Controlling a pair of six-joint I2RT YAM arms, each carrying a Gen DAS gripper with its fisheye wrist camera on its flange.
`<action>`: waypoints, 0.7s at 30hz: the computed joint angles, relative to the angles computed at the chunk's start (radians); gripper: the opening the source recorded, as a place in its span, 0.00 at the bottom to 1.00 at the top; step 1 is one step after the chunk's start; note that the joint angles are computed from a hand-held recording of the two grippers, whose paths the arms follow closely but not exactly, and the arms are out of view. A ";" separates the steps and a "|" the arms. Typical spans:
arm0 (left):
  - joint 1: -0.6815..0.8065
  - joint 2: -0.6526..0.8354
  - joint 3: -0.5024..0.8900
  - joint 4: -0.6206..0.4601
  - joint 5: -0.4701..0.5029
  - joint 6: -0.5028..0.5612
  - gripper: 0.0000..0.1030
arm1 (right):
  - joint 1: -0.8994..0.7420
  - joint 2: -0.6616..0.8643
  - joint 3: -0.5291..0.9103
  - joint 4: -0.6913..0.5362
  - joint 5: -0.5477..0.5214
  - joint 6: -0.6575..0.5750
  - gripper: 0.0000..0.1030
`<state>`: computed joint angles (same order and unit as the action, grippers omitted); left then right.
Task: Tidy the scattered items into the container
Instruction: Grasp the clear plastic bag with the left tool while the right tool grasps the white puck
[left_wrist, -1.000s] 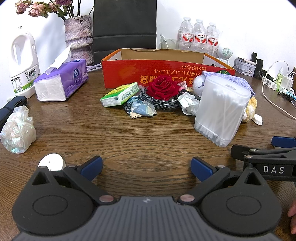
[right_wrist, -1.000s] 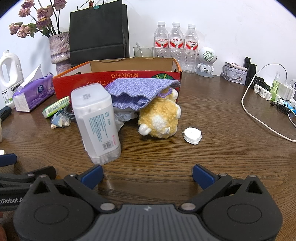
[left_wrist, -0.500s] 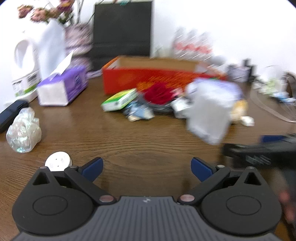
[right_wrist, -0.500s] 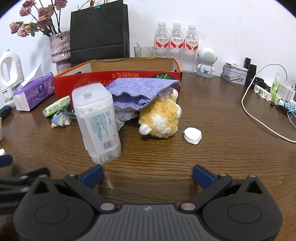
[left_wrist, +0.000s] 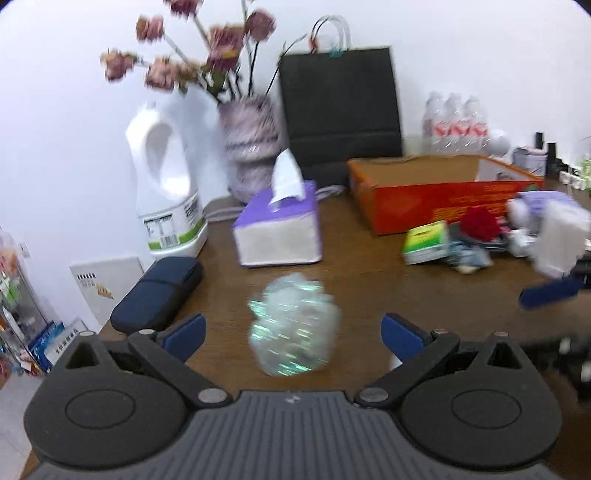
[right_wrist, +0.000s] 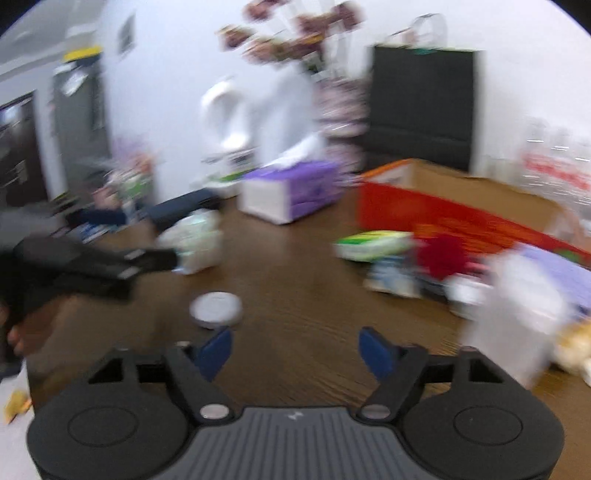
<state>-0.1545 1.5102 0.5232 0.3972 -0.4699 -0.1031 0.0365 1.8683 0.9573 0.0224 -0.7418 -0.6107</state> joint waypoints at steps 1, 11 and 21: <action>0.030 0.021 0.026 -0.013 0.032 0.010 1.00 | 0.039 0.017 0.017 0.000 0.013 0.015 0.60; 0.111 0.169 0.103 0.009 0.205 0.009 0.50 | 0.155 0.047 0.030 0.045 0.103 0.080 0.59; -0.186 0.005 -0.002 0.004 -0.127 -0.197 0.42 | 0.100 -0.009 -0.070 0.153 0.146 0.113 0.36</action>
